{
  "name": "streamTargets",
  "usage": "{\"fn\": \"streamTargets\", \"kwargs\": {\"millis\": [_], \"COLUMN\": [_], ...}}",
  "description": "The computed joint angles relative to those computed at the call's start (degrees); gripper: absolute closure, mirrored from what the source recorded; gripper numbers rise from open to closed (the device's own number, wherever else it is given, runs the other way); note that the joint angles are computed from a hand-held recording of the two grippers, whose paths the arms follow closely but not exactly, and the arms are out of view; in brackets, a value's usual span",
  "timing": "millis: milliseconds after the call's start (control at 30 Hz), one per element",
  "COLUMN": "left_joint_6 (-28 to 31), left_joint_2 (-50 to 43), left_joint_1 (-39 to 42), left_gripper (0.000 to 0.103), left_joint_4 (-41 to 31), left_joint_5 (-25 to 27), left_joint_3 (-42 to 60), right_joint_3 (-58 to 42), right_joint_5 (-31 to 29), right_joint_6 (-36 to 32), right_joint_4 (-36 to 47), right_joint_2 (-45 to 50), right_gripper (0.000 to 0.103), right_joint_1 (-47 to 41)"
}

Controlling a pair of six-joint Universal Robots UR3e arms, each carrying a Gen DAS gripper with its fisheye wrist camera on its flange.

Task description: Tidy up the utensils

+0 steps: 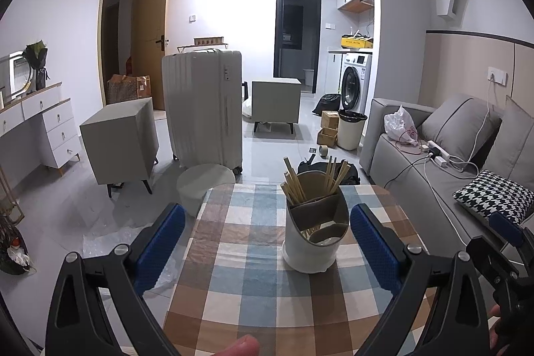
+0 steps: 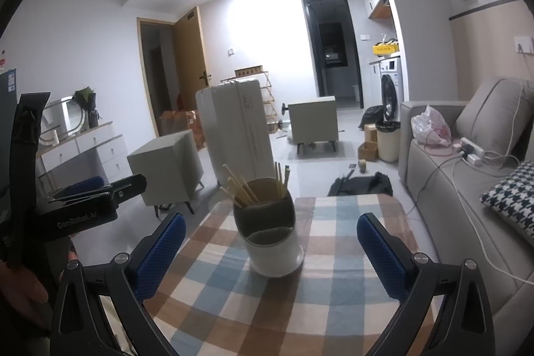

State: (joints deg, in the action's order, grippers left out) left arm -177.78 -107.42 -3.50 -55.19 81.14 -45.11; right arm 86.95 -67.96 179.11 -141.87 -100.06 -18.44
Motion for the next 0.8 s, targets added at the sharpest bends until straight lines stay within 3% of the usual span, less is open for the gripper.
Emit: {"fn": "streamTargets", "kwargs": {"millis": [800], "left_joint_6": [-0.3], "left_joint_2": [-0.3], "left_joint_1": [0.6], "left_gripper": [0.006], "left_joint_4": [-0.6], "left_joint_5": [-1.0], "left_joint_3": [1.0], "right_joint_3": [-0.3], "right_joint_5": [-0.6], "right_joint_6": [-1.0], "right_joint_4": [1.3], "right_joint_2": [0.1], "right_gripper": [0.000], "right_joint_1": [0.3]}}
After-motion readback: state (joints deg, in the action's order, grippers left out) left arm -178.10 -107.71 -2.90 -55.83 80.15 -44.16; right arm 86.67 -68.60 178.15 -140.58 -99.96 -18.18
